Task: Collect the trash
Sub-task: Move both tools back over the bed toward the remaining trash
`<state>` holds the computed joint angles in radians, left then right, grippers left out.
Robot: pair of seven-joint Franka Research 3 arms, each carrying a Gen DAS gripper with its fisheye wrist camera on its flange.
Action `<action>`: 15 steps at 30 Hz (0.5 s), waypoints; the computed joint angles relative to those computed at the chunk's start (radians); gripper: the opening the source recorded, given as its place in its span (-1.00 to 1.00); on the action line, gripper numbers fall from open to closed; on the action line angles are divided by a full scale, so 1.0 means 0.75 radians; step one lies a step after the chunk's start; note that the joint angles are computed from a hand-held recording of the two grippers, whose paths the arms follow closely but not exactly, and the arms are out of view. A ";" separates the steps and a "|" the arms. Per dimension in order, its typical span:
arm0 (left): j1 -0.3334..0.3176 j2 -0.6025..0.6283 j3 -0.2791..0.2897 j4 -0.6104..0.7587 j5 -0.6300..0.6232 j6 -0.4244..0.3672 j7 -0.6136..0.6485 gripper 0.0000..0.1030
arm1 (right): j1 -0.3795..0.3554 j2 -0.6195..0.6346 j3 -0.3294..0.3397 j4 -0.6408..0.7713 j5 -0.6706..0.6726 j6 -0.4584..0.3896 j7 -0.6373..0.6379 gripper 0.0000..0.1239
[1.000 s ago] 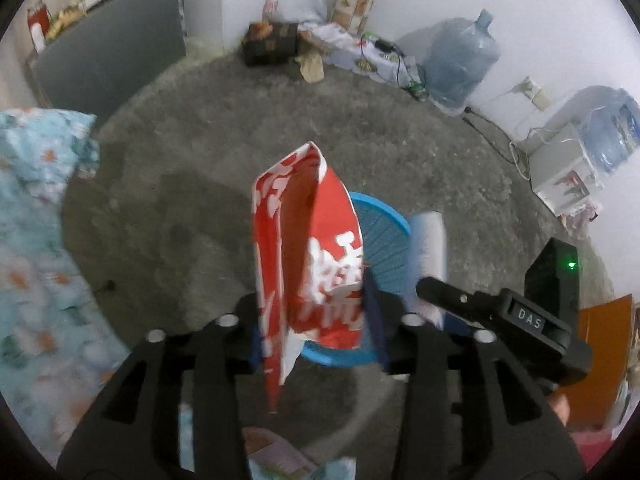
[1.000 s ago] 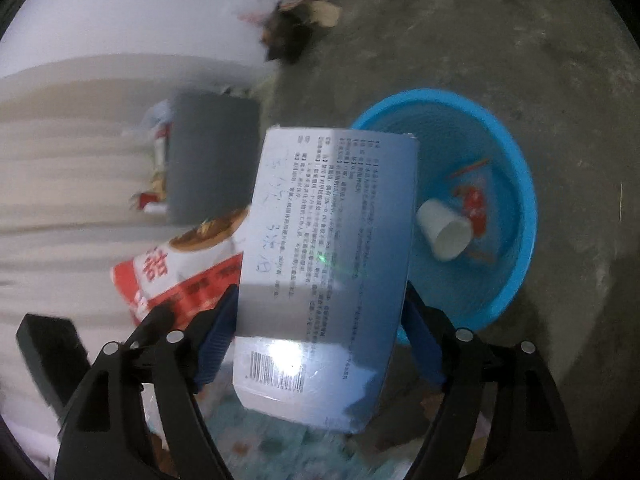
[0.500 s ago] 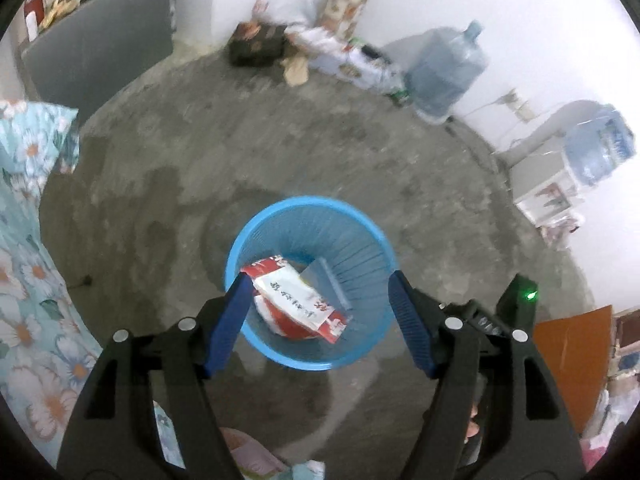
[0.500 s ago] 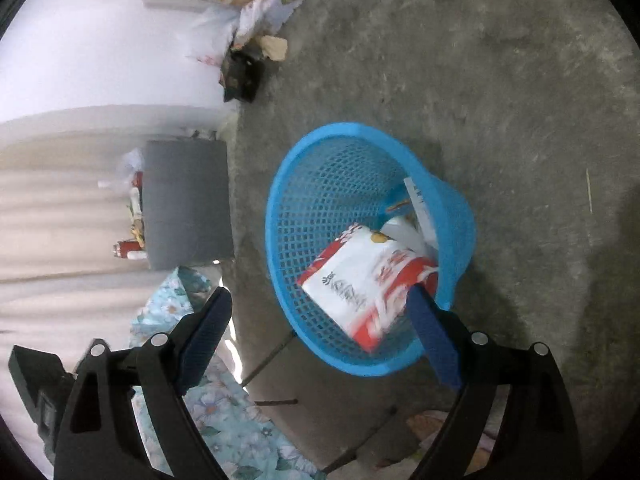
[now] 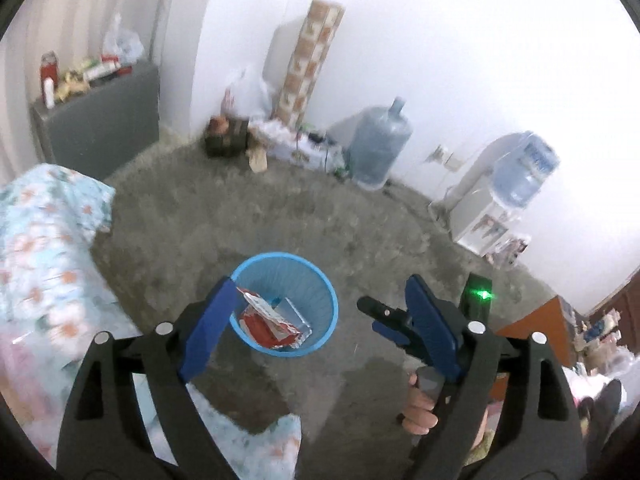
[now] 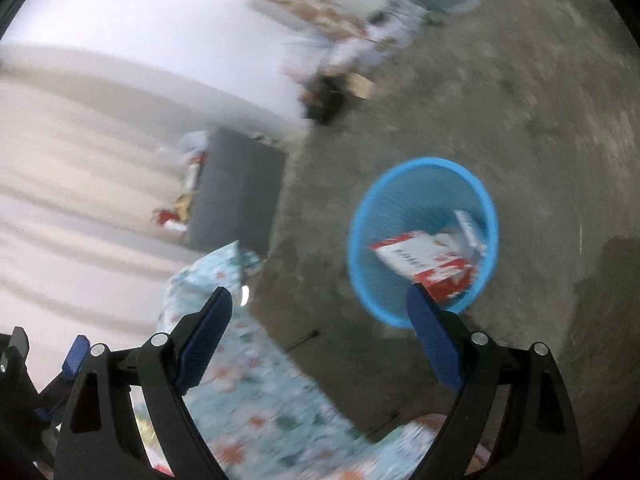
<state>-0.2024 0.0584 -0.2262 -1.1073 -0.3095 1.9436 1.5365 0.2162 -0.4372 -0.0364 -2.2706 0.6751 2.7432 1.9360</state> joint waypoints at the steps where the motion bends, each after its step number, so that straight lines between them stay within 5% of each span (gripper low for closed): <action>1: 0.020 -0.086 0.015 -0.077 -0.033 0.017 0.037 0.61 | -0.028 -0.025 0.052 0.019 -0.076 -0.017 0.037 0.43; 8: 0.039 -0.586 0.216 -0.501 -0.103 0.034 0.118 0.61 | -0.057 -0.057 0.258 0.241 -0.456 -0.216 0.202 0.54; 15: 0.147 -1.054 0.317 -0.896 0.176 0.086 0.009 0.61 | -0.047 0.047 0.470 0.538 -0.933 -0.496 0.308 0.56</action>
<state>-0.0919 -0.7325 0.0116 -1.7796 -0.1778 2.0082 1.5432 0.1811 -0.4020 0.3162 -1.8672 -0.0248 2.3711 2.1669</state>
